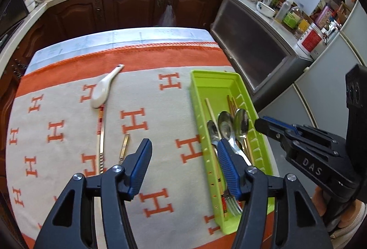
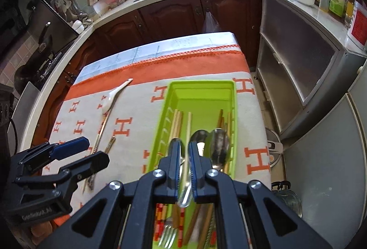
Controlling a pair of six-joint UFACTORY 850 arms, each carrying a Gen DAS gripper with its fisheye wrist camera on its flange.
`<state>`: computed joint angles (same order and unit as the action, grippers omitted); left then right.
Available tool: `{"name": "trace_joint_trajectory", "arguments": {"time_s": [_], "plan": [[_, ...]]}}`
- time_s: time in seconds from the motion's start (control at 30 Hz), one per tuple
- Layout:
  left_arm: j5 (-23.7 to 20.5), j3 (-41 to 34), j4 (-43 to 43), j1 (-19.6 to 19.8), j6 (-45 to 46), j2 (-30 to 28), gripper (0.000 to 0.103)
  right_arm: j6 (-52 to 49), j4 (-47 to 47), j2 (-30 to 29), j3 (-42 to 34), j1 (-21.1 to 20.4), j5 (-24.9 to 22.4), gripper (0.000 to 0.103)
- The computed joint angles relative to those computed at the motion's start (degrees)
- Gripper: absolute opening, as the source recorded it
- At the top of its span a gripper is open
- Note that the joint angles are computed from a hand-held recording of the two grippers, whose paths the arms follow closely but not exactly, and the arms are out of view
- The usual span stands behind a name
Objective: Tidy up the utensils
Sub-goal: 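Withdraw both open tools from the tray back over the blanket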
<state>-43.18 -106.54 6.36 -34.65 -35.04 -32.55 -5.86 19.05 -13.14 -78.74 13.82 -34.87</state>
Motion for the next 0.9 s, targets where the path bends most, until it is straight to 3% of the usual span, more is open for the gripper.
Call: {"name": "trace_joint_trajectory", "arguments": {"time_s": [0.07,0.6,0.77,0.9], "plan": [[0.5,2.6,2.5,0.0,-2.7,2.3,0.065,-1.6,1.8,0.2,-0.3,0.7,-1.4,0.008],[-3.3,16.3,18.8,0.3,-18.2,12.5,0.076,-6.1,10.4,-3.1,-4.2,7.4,-7.1,0.008],[-3.8,19.3,21.6,1.4,-20.5,13.7,0.082,-3.3,9.2,-5.0,-4.9,9.4,-6.7,0.019],[-3.9,22.1,21.1,2.7,-20.6,14.8,0.082,-0.6,8.3,-7.0,-5.7,10.5,-6.7,0.019]]}}
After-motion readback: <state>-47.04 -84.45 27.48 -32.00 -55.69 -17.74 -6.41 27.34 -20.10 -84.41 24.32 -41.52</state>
